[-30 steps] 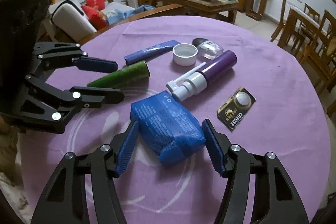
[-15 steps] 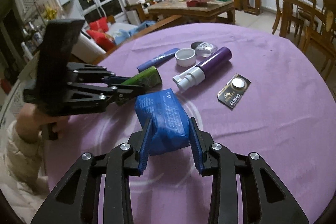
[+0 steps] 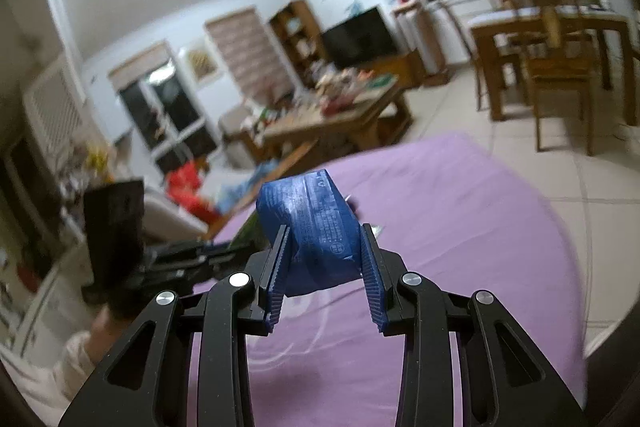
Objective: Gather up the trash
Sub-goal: 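Carry the green bottle and blue packet over the black bin and open both tools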
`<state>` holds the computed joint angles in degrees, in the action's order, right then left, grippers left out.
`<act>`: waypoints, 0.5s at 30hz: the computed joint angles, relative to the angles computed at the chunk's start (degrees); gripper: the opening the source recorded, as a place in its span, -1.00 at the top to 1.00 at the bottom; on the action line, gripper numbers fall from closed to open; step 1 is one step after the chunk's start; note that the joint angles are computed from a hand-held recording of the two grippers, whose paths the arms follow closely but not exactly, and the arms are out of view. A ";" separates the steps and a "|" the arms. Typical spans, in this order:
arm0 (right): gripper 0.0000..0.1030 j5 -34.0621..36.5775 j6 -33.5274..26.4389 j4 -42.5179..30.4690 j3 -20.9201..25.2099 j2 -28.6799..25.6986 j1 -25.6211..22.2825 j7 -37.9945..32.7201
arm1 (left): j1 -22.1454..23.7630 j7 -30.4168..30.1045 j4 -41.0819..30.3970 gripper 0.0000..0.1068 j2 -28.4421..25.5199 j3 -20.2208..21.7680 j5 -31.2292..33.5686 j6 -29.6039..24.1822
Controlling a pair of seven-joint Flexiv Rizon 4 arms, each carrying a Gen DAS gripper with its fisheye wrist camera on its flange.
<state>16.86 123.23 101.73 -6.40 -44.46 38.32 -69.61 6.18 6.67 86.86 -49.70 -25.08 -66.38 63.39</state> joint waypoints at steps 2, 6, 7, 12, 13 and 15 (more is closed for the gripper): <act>0.34 3.20 3.81 3.50 -0.68 1.88 0.47 -0.67 | -0.71 2.29 1.13 0.61 0.73 -1.66 -1.73 1.03; 0.34 10.04 10.90 10.50 -0.36 5.75 0.32 -3.61 | -3.78 3.11 1.58 0.61 1.13 -2.43 -2.27 -0.08; 0.33 12.02 12.98 12.57 0.06 6.92 0.01 -4.53 | -4.85 3.02 1.63 0.61 1.12 -2.52 -1.99 -0.47; 0.33 19.49 22.15 20.75 3.73 10.38 -3.53 -6.97 | -9.31 3.69 2.45 0.61 1.21 -3.39 -0.94 -2.33; 0.33 20.85 24.60 22.75 4.72 10.81 -4.61 -6.77 | -10.22 3.78 2.41 0.61 1.10 -3.46 -0.67 -2.38; 0.33 22.99 28.39 25.62 6.35 10.90 -6.45 -6.30 | -11.76 3.80 2.39 0.61 0.83 -3.64 0.12 -2.92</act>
<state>39.85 151.63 127.35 -0.06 -33.56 31.87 -75.91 -5.59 10.46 89.24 -48.87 -28.72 -66.26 60.47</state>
